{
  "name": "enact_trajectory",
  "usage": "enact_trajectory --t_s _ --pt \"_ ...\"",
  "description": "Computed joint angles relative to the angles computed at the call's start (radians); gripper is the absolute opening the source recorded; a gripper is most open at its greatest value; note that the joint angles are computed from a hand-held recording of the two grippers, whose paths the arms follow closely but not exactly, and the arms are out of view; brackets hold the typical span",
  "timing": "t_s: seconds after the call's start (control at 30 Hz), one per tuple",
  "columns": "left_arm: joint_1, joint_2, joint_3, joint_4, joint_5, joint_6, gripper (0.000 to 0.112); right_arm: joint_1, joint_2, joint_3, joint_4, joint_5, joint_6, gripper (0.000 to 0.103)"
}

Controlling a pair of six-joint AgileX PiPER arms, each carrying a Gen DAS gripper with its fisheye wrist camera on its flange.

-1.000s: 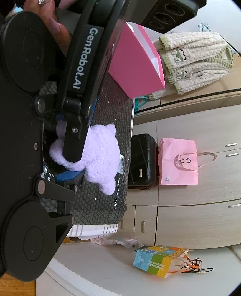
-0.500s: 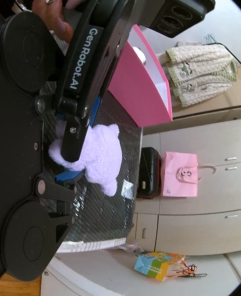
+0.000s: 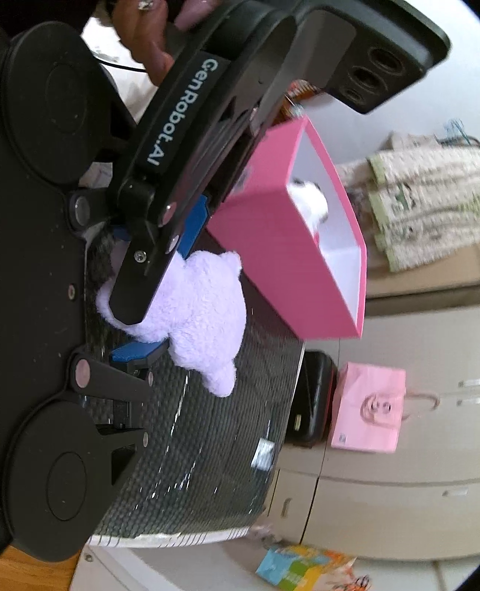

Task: Organize soft objects
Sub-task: 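Lift the plush bear with both grippers and carry it toward the pink box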

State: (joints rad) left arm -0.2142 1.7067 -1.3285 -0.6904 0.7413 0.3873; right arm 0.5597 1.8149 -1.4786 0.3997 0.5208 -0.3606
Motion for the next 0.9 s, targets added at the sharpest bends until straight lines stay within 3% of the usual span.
enact_trajectory --t_s 0.4,0.67,0.8,0.9 --pt "0.192 -0.201 0.109 0.01 0.247 -0.033 0.05 0.111 0.057 -0.231 0.037 0.267 0.018 0.058" --pt "0.376 -0.282 0.106 0.039 0.443 -0.054 0.051 0.166 0.182 -0.469 0.116 0.423 0.03 0.058" --pt "0.447 -0.337 0.104 0.048 0.466 -0.029 0.051 0.187 0.225 -0.548 0.149 0.423 0.027 0.058" --pt "0.474 -0.347 0.075 0.04 0.439 0.0 0.051 0.195 0.27 -0.647 0.13 0.421 0.054 0.058"
